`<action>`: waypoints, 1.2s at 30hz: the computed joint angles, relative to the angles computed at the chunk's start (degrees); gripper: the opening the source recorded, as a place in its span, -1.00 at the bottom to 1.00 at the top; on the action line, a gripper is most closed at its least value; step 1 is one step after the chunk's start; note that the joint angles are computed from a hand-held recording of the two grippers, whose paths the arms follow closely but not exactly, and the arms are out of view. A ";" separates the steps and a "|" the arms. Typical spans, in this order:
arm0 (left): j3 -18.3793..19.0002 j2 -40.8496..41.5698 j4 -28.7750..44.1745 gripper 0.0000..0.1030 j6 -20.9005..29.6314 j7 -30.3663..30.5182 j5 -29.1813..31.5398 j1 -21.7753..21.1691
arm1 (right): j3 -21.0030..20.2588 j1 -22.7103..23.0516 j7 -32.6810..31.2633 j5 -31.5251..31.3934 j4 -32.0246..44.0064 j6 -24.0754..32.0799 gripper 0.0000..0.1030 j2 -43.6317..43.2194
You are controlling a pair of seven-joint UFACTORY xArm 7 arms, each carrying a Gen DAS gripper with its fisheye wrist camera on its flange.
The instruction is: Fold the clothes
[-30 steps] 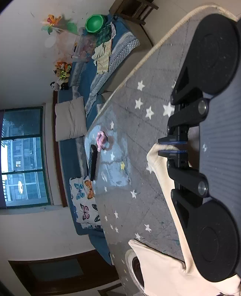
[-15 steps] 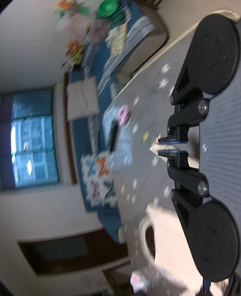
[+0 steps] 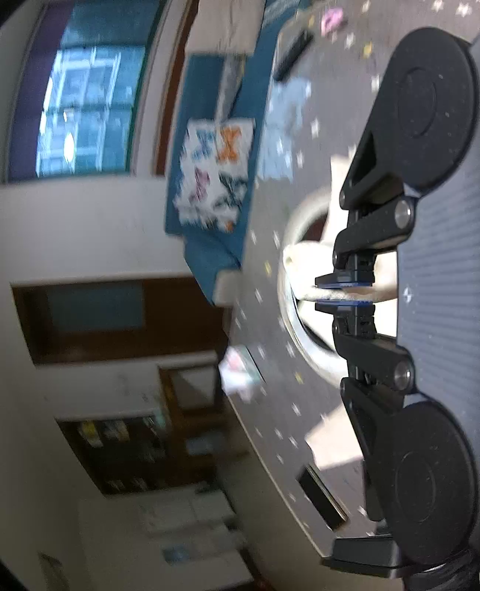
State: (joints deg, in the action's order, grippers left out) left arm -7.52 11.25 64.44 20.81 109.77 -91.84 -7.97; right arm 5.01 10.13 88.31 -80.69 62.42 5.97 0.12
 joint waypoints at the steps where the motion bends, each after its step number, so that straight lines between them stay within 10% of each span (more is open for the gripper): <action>1: 0.26 -0.01 -0.11 0.40 0.02 -0.20 -0.15 0.32 | 0.33 0.29 -1.97 1.90 1.54 -0.82 -0.89 2.28; 9: 1.01 -0.14 -0.92 0.40 -0.33 -1.64 0.36 1.63 | -1.61 5.10 -14.31 12.68 3.54 -4.23 -0.79 7.44; 19: 1.00 -0.72 -1.53 0.15 0.17 -3.67 3.13 2.24 | -0.52 1.91 -33.07 28.89 -11.58 3.82 -0.78 -1.77; 27: 0.63 -1.20 -2.36 -0.58 -0.33 0.94 2.99 1.93 | 1.38 -1.76 -26.74 25.57 -19.25 1.15 -0.78 -1.72; 36: 1.69 -2.38 -1.46 -0.60 0.28 -3.89 5.74 3.23 | 2.09 -3.56 -27.56 22.70 -16.01 1.37 -0.77 -1.49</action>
State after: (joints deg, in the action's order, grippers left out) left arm -5.84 8.88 62.99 21.10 105.89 -86.11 -4.75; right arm 7.10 6.58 60.75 -57.99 46.41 7.34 -1.37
